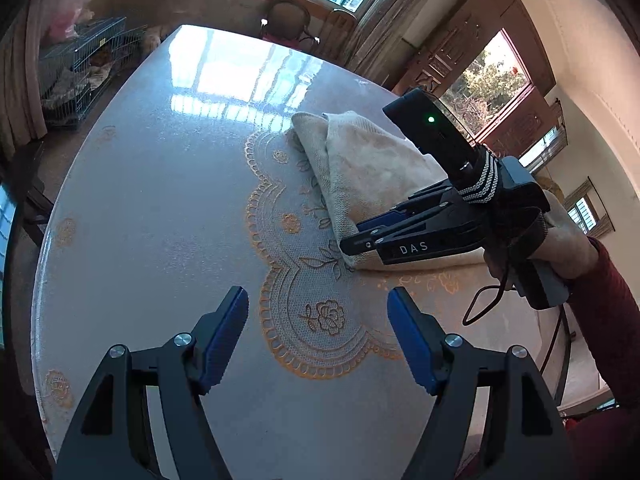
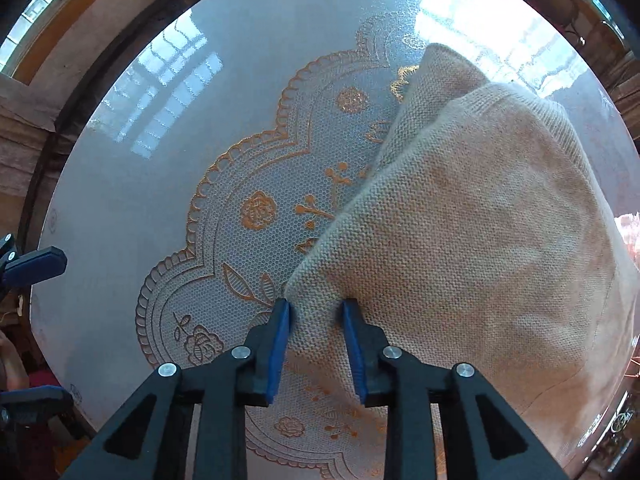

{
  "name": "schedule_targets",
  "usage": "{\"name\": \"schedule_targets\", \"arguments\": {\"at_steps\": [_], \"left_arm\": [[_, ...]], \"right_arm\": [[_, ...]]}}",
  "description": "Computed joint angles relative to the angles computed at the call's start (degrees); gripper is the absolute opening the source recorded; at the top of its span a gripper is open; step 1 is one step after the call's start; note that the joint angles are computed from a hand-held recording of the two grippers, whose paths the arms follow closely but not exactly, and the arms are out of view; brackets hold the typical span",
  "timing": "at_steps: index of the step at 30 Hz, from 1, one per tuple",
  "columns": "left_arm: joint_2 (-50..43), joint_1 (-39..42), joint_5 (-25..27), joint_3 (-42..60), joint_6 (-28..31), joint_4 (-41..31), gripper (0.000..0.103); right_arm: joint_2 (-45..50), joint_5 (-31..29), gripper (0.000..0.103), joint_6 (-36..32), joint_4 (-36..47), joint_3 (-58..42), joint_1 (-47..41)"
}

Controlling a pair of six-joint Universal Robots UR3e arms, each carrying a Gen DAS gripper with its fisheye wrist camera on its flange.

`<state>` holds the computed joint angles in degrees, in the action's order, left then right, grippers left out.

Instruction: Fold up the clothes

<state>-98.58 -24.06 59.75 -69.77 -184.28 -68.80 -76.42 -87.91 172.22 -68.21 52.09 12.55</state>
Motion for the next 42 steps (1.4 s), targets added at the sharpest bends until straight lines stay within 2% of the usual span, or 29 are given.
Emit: {"name": "schedule_targets", "arguments": {"at_steps": [2,4,7,9,11,14,16,18,19,20,23,26,27,30,34,36,37,38,40,42], "left_arm": [[0.7,0.5,0.0,-1.0,0.1,0.2,0.075],[1.2,0.7,0.4,-2.0,-0.1,0.7,0.075],[1.8,1.0,0.1,-3.2,-0.3,1.5,0.075],[2.1,0.9,0.3,-3.5,-0.2,1.6,0.075],[2.2,0.6,0.7,-3.6,0.0,1.6,0.075],[1.5,-0.1,1.6,-2.9,-0.2,1.4,0.075],[0.3,-0.7,1.9,-1.6,-0.5,0.9,0.075],[-1.2,-1.6,2.4,0.1,-0.8,0.5,0.075],[-2.3,-2.1,2.8,1.5,-0.8,0.0,0.075],[-2.8,-2.7,3.2,2.3,-1.0,0.0,0.075],[-4.3,-3.8,3.2,4.9,-1.0,-1.1,0.076],[-5.6,-4.5,3.3,7.4,-1.0,-2.0,0.076],[-6.0,-4.4,2.8,8.1,-1.2,-2.3,0.076],[-7.3,-3.5,0.4,9.7,-2.3,-2.5,0.076],[-9.8,-3.2,-0.6,12.4,-3.7,-2.6,0.076],[-11.5,-3.6,-0.3,14.3,-3.6,-3.2,0.076],[-12.3,-3.7,-0.3,15.0,-3.5,-3.4,0.076],[-12.9,-3.7,-0.6,15.4,-3.5,-3.4,0.076],[-14.3,-3.8,-1.3,16.5,-3.6,-3.5,0.076],[-15.7,-3.8,-2.0,17.7,-3.6,-3.8,0.076]], "right_arm": [[-2.6,-0.2,0.018,-1.1,-2.4,3.5,0.0],[-6.0,3.0,0.012,-2.5,-3.6,7.3,-3.4],[-12.9,12.4,0.01,-5.3,-4.1,15.3,-12.2],[-18.7,21.6,0.009,-9.4,-2.1,21.4,-21.1],[-23.6,30.2,0.009,-15.9,3.5,25.2,-30.0],[-28.4,40.2,0.009,-30.0,18.9,22.7,-41.0],[-29.8,42.8,0.01,-37.9,28.6,17.0,-46.8],[-31.9,42.6,0.013,-41.8,31.1,15.5,-50.0],[-31.6,41.6,0.019,-40.9,29.6,15.3,-49.1],[-28.9,41.2,0.031,-37.3,26.2,15.4,-45.8],[-24.0,37.7,0.031,-33.7,18.1,15.4,-40.9],[-20.1,36.4,0.031,-23.1,4.5,17.4,-34.3],[-18.8,36.1,0.031,-20.3,2.3,17.0,-32.1],[-15.4,36.7,0.031,-17.6,1.6,16.4,-28.7],[-12.9,27.4,0.031,-10.9,-7.7,16.9,-20.0],[-10.1,20.6,0.03,-7.7,-10.4,15.0,-15.2],[-9.0,17.5,0.024,-6.7,-11.5,14.5,-13.2],[-9.2,17.5,0.014,-7.0,-11.9,15.2,-13.3],[-11.2,22.1,0.011,-8.3,-10.3,17.3,-17.0],[-14.6,29.2,0.009,-11.5,-6.6,19.7,-23.2]]}}
